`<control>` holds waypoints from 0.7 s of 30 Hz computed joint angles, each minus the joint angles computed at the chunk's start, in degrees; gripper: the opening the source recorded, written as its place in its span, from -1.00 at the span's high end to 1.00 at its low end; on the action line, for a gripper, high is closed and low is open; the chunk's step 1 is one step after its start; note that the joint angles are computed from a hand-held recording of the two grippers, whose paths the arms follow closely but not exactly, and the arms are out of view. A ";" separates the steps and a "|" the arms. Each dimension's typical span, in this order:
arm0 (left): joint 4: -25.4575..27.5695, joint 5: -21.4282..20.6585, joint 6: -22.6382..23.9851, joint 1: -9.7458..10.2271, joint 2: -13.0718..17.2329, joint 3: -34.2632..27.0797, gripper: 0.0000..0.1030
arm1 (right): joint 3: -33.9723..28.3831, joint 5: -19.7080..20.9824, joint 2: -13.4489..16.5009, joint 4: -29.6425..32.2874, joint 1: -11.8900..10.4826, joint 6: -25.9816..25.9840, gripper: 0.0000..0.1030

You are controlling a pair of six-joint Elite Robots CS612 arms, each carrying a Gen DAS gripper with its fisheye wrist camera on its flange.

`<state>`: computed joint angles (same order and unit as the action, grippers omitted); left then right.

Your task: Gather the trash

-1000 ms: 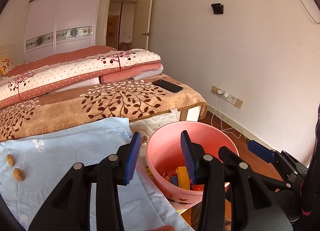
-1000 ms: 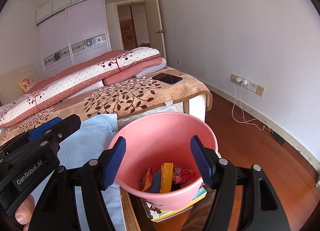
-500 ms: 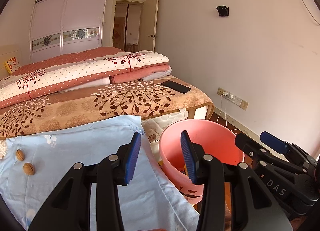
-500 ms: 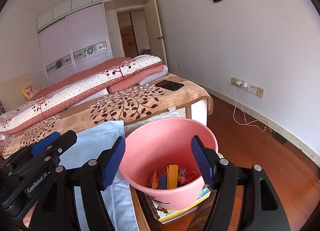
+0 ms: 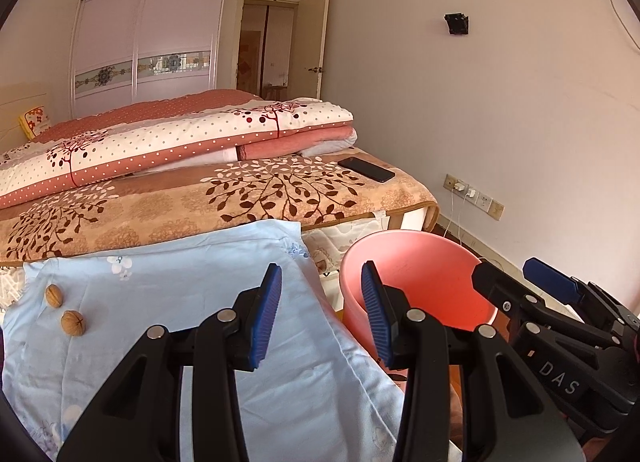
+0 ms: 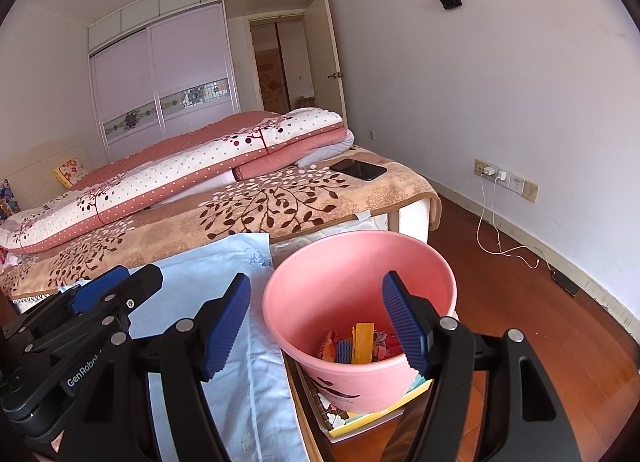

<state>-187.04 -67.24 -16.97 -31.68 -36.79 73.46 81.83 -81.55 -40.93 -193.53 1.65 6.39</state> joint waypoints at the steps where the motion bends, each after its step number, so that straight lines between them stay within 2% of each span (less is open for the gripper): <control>1: -0.07 0.05 -0.11 0.03 -0.08 0.13 0.19 | 0.10 0.09 -0.06 -0.01 0.05 -0.03 -0.31; 21: -0.14 0.42 -1.53 0.38 -0.67 1.61 0.19 | -0.71 0.33 0.21 1.37 0.54 -1.47 -0.31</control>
